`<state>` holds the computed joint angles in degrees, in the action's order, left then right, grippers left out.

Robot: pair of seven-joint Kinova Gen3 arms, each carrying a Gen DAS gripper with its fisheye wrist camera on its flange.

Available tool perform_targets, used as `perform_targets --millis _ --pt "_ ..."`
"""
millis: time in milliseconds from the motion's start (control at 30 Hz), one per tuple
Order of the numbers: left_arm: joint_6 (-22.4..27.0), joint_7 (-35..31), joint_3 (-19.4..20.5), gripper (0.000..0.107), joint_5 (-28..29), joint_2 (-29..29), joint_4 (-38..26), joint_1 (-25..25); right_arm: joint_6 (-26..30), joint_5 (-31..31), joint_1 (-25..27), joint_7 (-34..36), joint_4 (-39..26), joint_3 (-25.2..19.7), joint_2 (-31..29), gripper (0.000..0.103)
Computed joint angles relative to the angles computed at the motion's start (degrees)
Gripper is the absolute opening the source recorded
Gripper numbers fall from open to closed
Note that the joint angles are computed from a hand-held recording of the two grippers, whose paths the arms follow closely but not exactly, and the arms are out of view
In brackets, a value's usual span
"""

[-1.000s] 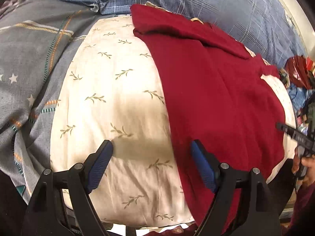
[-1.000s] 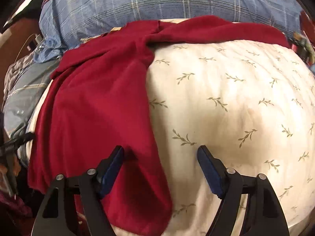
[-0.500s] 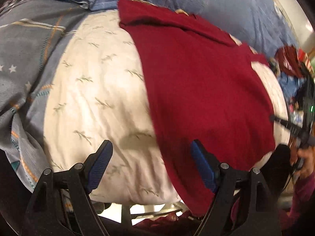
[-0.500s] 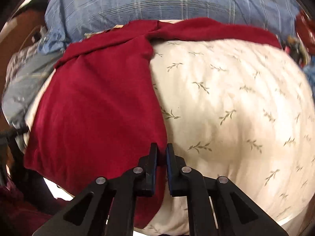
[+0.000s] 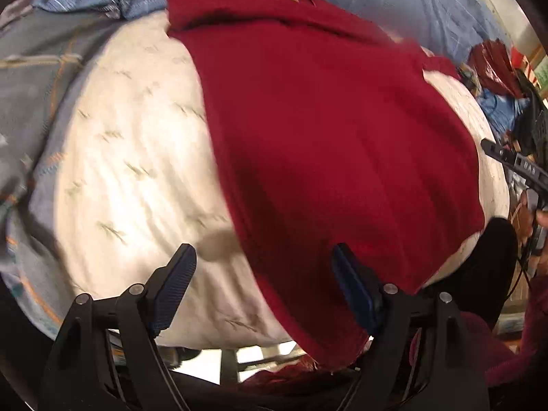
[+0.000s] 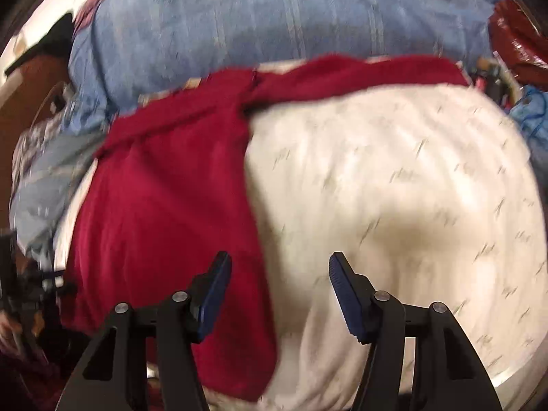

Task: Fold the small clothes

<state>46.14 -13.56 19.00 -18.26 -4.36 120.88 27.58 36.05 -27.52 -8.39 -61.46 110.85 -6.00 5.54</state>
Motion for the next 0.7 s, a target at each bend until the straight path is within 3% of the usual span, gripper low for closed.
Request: perform_targets --millis 133,233,333,400,533,633,700 --pt "3.1 3.5 0.9 0.081 -6.4 -2.9 -1.3 -2.0 -4.1 5.5 0.0 -8.7 -4.7 -1.8 3.0 0.066" --pt "2.5 2.0 -0.3 0.081 -9.3 -2.2 -2.6 -4.3 -6.5 8.8 -5.8 -15.7 -9.7 4.1 7.2 0.066" --pt "-1.3 1.0 -1.8 0.081 -12.6 -0.5 -3.3 -6.7 -7.5 9.6 -7.4 -22.7 -15.9 7.4 12.3 0.066" --pt "-3.6 -0.5 -3.4 0.081 -14.3 2.8 -5.1 -7.8 -7.3 10.0 -5.1 -27.3 -20.3 6.2 16.2 0.066" --pt "-9.1 -8.2 -8.1 0.081 -12.5 6.9 -6.8 -9.7 -5.4 12.7 -0.6 -36.1 -29.1 2.9 23.7 0.066" --pt "-10.9 -11.2 -10.8 0.081 -11.7 9.2 -8.0 -10.0 -6.6 11.4 2.2 -39.7 -32.2 1.4 27.7 0.066" --pt "-12.5 -14.2 -12.2 0.081 -9.5 10.4 -8.5 -10.9 -10.5 9.3 4.9 -39.4 -32.0 -1.2 29.3 0.066"
